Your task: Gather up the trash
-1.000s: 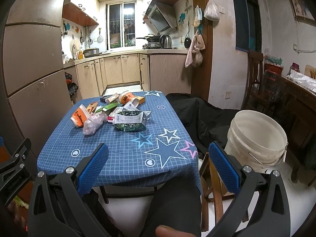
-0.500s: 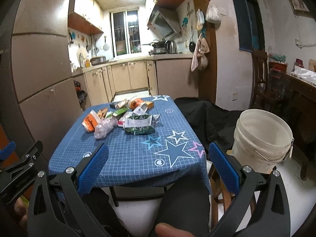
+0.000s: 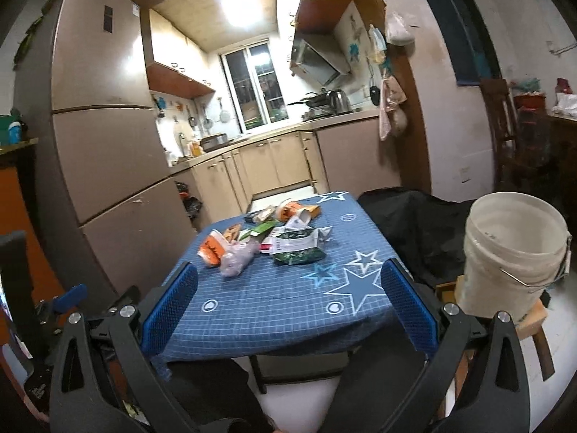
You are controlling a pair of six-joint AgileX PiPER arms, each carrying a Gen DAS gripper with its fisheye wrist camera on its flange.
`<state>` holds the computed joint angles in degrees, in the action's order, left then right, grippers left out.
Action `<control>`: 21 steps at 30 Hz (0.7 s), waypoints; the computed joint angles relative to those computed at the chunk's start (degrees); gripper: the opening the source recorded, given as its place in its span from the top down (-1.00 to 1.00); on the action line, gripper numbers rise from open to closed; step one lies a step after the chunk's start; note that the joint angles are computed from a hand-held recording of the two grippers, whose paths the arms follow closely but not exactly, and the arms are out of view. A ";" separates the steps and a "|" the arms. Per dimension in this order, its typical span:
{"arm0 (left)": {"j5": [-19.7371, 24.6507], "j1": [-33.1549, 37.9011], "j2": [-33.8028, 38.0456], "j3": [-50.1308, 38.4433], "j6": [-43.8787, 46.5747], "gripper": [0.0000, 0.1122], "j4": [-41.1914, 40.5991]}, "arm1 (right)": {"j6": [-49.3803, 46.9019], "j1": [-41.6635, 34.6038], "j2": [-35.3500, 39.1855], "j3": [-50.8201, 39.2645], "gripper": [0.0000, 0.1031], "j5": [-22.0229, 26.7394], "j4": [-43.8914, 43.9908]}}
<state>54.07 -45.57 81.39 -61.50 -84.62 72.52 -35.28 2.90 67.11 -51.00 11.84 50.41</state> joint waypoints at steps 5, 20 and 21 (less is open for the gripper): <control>-3.37 1.87 0.37 -0.15 1.37 -0.77 -0.78 | -4.87 -2.90 2.60 -2.42 -0.90 3.99 6.15; -26.85 26.00 8.93 0.08 6.34 -0.77 -1.42 | 0.34 -0.78 22.37 -17.19 -0.90 -0.73 -10.38; -29.21 27.60 10.13 -0.47 8.37 -0.77 -3.91 | 0.91 -0.97 24.91 -19.46 -0.90 0.89 -11.77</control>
